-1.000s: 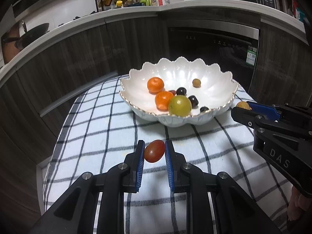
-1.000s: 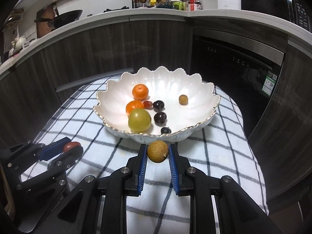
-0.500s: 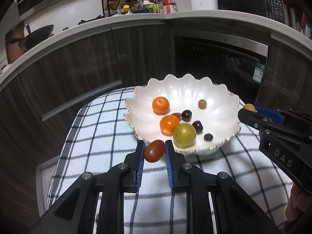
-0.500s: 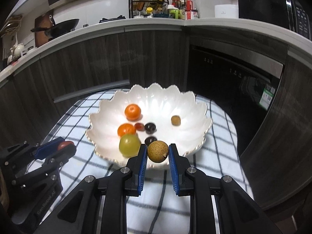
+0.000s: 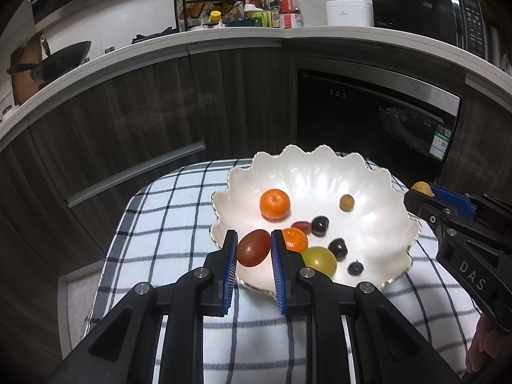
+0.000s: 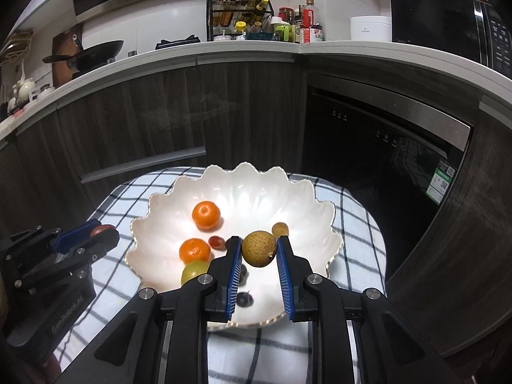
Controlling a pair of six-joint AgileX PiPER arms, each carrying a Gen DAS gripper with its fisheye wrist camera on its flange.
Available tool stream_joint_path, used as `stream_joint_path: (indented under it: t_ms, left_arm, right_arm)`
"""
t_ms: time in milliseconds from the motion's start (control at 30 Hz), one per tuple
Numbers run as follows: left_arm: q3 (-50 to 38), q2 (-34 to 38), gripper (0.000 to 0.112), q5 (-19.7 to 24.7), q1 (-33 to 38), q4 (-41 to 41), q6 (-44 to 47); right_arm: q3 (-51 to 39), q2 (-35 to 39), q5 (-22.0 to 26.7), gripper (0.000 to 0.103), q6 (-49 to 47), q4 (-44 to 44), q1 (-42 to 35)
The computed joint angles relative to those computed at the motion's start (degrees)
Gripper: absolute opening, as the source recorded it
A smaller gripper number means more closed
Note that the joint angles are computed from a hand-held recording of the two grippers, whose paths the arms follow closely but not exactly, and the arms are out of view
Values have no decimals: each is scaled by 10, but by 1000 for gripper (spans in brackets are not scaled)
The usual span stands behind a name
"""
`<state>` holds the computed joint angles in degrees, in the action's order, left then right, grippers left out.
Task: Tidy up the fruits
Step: 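Carry the red grape and brown fruit in both tools over the bowl, then open both tools above the bowl to drop the grape and brown fruit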
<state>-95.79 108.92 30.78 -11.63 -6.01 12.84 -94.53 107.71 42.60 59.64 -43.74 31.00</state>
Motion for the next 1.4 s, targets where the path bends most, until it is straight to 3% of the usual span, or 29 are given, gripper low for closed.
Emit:
stream_joint_path:
  t_ms: [733,1100,1167,1267,1333,1400]
  left_arm:
    - [-195,141,22,60,10,17,-29]
    - [-222,167,23,70,11,10,-28]
    - [-220,166,45,66,11,14,-33]
    - [-200,155,58,46,13,15,-40]
    - [-200,154,64,45,13,28,-49]
    - [-199,152,71,44,15,36,-59]
  right_arm:
    - [-157,112,22,24,-105,66,-48]
    - [-202,148,44,24,-146,105,-60]
    - [-214,155,52,24,-159,120,-63]
    - [-225,161,60,26,-168,126,-64]
    - [-234,165,69,36,-167,125,-62]
    - [-236,164,73,61,-159,121,-61]
